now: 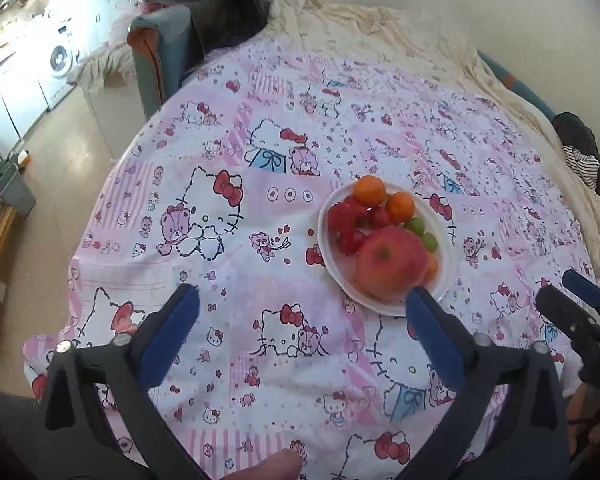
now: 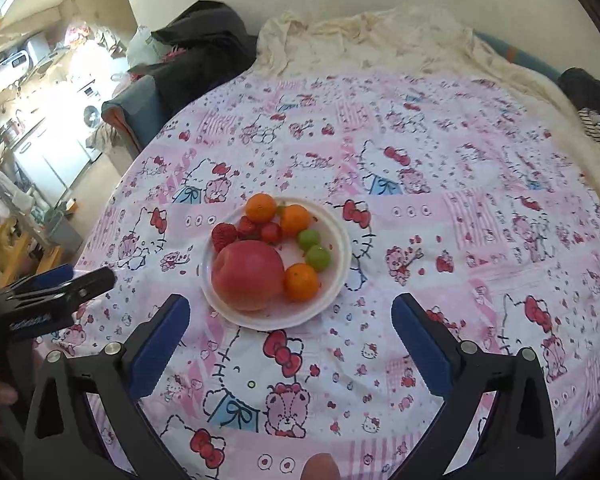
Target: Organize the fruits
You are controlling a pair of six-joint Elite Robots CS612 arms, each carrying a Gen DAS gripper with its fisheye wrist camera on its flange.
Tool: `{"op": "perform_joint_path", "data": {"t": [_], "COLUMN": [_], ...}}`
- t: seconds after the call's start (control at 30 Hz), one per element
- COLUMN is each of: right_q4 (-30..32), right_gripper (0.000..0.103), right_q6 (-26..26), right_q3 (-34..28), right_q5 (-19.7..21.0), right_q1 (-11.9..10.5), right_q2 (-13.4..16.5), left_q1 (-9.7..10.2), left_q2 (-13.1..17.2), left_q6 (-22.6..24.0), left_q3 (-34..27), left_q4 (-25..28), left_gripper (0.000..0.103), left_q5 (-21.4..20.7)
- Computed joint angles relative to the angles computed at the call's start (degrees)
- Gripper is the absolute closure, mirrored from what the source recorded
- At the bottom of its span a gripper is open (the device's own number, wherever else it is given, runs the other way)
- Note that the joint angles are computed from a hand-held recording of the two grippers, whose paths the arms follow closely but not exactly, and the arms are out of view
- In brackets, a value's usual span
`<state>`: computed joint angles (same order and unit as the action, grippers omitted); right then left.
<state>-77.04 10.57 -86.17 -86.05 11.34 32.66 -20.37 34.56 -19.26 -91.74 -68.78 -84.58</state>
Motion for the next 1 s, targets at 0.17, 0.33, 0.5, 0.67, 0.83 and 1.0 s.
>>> {"op": "perform_joint_path", "data": {"t": [0.17, 0.33, 0.5, 0.67, 0.83, 1.0], "right_q4": [-3.00, -4.28, -5.69, -5.24, -5.24, -4.62], "right_gripper": [0.000, 0.000, 0.000, 0.000, 0.000, 0.000], "right_q6": [0.74, 1.58, 1.90, 1.12, 1.34, 1.88], "right_q3": [-2.26, -1.93, -1.81, -1.46, -1.43, -1.50], "right_q5": [-0.55, -1.56, -3.97, -5.53, -5.79, -5.52], "right_q1": [0.02, 0.00, 0.27, 0.50, 0.54, 0.46], "right_q2": [2.48, 2.77, 2.87, 2.74, 2.72, 2.67], "left_q1": [-1.05, -1.93, -1.90, -1.97, -2.01, -2.08], "left_q2": [1.24, 1.73, 1.81, 1.96, 1.91, 1.93], "left_q6": [2.20, 3.55, 4.19, 4.81, 5.33, 5.60], "left_q3": [-1.15, -0.23, -0.12, -0.61, -0.66, -0.76], "left_q4": [-2.14, -5.48, -4.95, -5.82, -6.20, -6.21], "left_gripper": [0.000, 0.000, 0.000, 0.000, 0.000, 0.000], "left_q5": [1.37, 4.81, 3.87, 2.97, 1.90, 1.45]}}
